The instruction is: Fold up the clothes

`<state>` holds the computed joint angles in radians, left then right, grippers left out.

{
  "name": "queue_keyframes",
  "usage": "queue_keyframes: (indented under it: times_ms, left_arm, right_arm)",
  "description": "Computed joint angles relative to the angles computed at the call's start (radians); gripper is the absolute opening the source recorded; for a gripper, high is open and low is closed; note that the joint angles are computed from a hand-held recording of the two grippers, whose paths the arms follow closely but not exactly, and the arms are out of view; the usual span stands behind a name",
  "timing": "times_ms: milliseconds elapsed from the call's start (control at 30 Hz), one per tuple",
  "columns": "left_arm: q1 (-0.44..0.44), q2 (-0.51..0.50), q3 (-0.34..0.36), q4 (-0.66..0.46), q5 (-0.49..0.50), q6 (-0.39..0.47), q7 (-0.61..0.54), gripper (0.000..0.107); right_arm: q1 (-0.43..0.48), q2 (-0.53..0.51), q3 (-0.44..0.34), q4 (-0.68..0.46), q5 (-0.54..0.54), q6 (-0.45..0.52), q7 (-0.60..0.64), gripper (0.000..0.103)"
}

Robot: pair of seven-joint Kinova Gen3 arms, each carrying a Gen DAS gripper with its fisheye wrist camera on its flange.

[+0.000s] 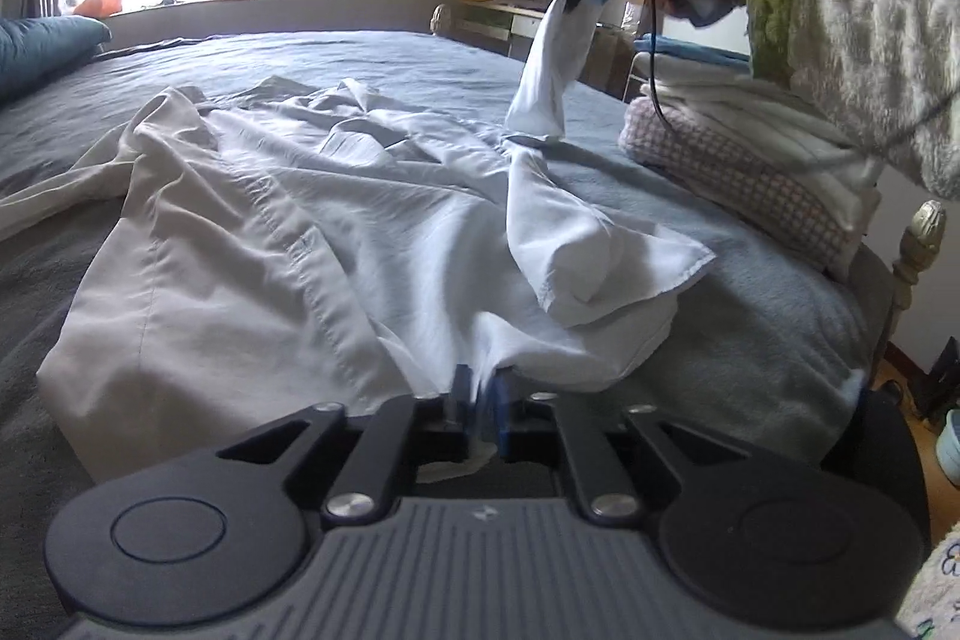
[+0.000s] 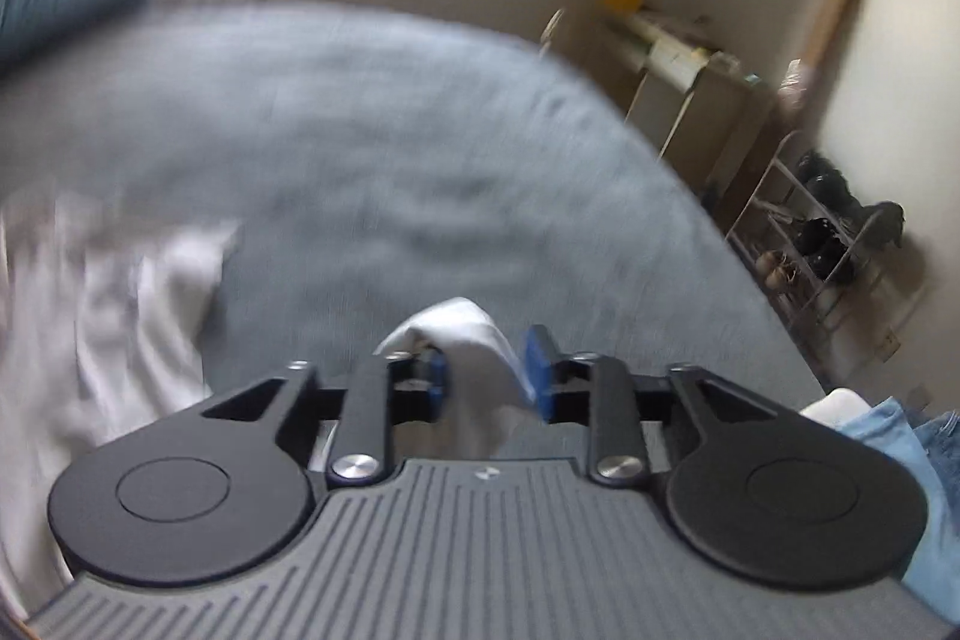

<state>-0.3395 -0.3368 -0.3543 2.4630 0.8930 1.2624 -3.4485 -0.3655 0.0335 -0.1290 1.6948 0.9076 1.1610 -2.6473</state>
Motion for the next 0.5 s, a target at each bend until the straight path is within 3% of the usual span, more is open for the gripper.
queue_keyframes:
  times_ms: [67, 200, 300, 500]
  left_arm:
    - [-0.003, -0.018, -0.021, 0.005, -0.010, 0.018, -0.014, 0.026]
    - [-0.018, -0.052, -0.091, -0.002, -0.050, 0.091, -0.015, 0.044]
    - [-0.042, -0.057, -0.152, -0.017, -0.078, 0.157, -0.012, 0.049]
    - [-0.117, -0.048, -0.246, -0.058, -0.135, 0.222, -0.015, 0.050]
  right_arm:
    - [-0.046, -0.006, 0.005, 0.008, -0.001, 0.041, 0.033, 0.045]
    - [-0.093, -0.055, -0.084, 0.050, 0.085, 0.119, 0.027, 0.058]
    - [-0.144, -0.146, -0.175, 0.107, 0.116, 0.164, 0.001, 0.065]
    - [-0.208, -0.347, -0.342, 0.218, -0.024, 0.077, -0.117, 0.074]
